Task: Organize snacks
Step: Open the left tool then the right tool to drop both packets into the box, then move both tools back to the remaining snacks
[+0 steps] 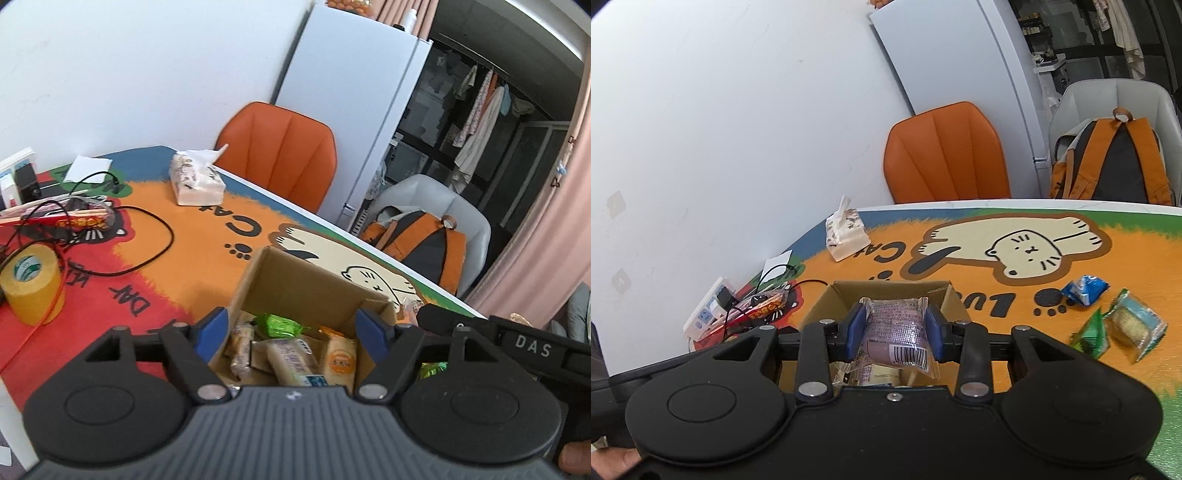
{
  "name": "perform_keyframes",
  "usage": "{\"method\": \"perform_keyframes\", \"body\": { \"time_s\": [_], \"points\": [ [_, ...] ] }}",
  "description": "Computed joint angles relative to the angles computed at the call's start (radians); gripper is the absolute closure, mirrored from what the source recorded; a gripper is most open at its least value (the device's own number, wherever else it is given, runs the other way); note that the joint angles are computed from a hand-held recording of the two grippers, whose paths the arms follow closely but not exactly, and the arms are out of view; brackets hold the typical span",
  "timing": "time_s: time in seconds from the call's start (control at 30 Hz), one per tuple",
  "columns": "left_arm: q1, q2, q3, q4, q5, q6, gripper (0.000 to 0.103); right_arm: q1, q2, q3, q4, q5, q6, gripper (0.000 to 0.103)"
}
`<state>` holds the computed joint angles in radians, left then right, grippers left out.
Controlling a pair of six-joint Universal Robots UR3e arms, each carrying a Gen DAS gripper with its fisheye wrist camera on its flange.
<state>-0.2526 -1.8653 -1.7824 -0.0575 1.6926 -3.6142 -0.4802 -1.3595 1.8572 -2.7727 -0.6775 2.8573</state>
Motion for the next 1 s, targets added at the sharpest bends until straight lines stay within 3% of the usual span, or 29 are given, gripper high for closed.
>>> {"method": "perform_keyframes", "body": {
  "time_s": [0.27,0.43,0.67,1.0],
  "points": [
    [0.012,0.038,-0.048,-0.002,0.030,-0.025,0.026,0.048,0.061,-0.054,-0.074,-0.008,0.102,0.066],
    [0.012,0.058,-0.070,-0.016,0.048,-0.048,0.026,0.032,0.089,-0.064,-0.089,0.037,0.143,0.050],
    [-0.022,0.030,-0.046,-0.007,0.082,-0.050,0.020,-0.022,0.008,0.004,-0.005,0.039,0.046,0.049],
    [-0.109,-0.025,0.024,-0.028,0.143,-0.072,0.014,-0.150,-0.116,0.092,0.152,0.060,-0.116,0.037]
  ]
}}
